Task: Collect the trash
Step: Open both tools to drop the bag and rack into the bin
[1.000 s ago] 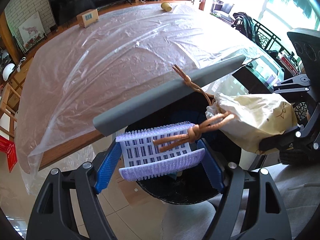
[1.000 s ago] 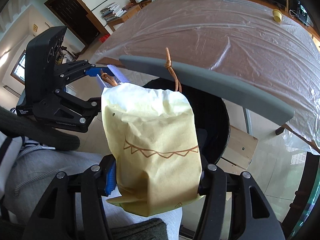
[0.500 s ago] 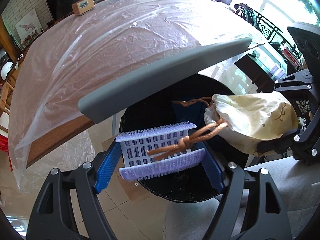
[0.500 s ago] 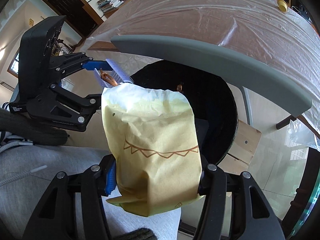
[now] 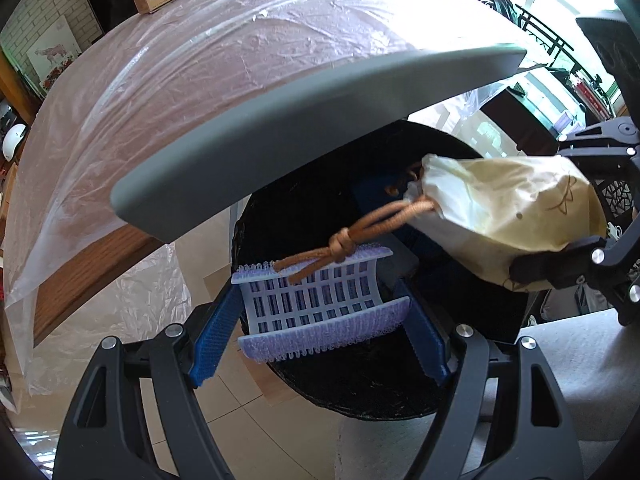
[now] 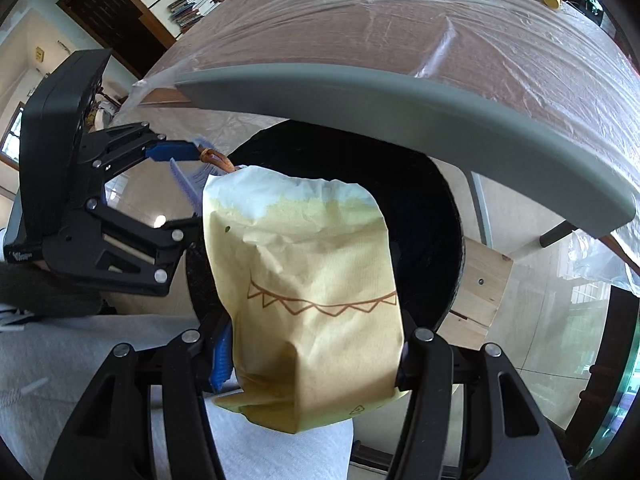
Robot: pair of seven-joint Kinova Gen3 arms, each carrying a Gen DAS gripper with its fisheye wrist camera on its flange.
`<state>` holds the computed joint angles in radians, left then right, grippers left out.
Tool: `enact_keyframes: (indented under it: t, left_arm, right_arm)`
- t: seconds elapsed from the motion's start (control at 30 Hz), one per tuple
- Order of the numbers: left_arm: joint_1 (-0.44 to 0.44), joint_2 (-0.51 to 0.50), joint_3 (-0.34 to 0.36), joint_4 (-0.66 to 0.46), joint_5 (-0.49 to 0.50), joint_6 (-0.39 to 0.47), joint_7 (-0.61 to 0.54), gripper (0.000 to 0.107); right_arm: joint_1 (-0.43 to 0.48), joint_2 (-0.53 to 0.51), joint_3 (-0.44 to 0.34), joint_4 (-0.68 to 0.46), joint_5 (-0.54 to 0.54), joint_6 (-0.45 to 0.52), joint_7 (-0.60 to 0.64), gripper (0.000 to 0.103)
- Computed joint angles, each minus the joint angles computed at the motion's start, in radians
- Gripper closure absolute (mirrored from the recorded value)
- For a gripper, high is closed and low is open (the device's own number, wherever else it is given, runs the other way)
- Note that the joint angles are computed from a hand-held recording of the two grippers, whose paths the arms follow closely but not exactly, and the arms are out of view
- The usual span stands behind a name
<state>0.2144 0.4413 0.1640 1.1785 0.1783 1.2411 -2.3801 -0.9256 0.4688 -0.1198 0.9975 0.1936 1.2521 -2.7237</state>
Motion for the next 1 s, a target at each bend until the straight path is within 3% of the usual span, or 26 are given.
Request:
enact_keyframes:
  t: [0.77,0.87,0.9,1.0]
  left_arm:
    - [0.07,0.065,-0.009,-0.032,-0.088,0.005,0.072,0.029]
    - [0.036,0.089,0.015,-0.075,-0.048,0.071,0.047,0.028]
    - [0.043,0.089,0.004,-0.078,-0.047,0.074,0.047,0.024]
    - [0.038,0.085,0.0,-0.077,-0.042,0.076,0.044,0.018]
  right_arm:
    - [0.023,0.049,0.014,-0.004,-0.024,0.008,-0.038,0.047]
    - [0.039,0.041,0.007,0.014,-0.047,-0.017,-0.038,0.037]
    - [0.042,0.034,0.006,0.028,-0.051,-0.032,-0.042,0.03]
    - [0.022,0.011,0.018,0.048,-0.024,-0.035,-0.083,0.022]
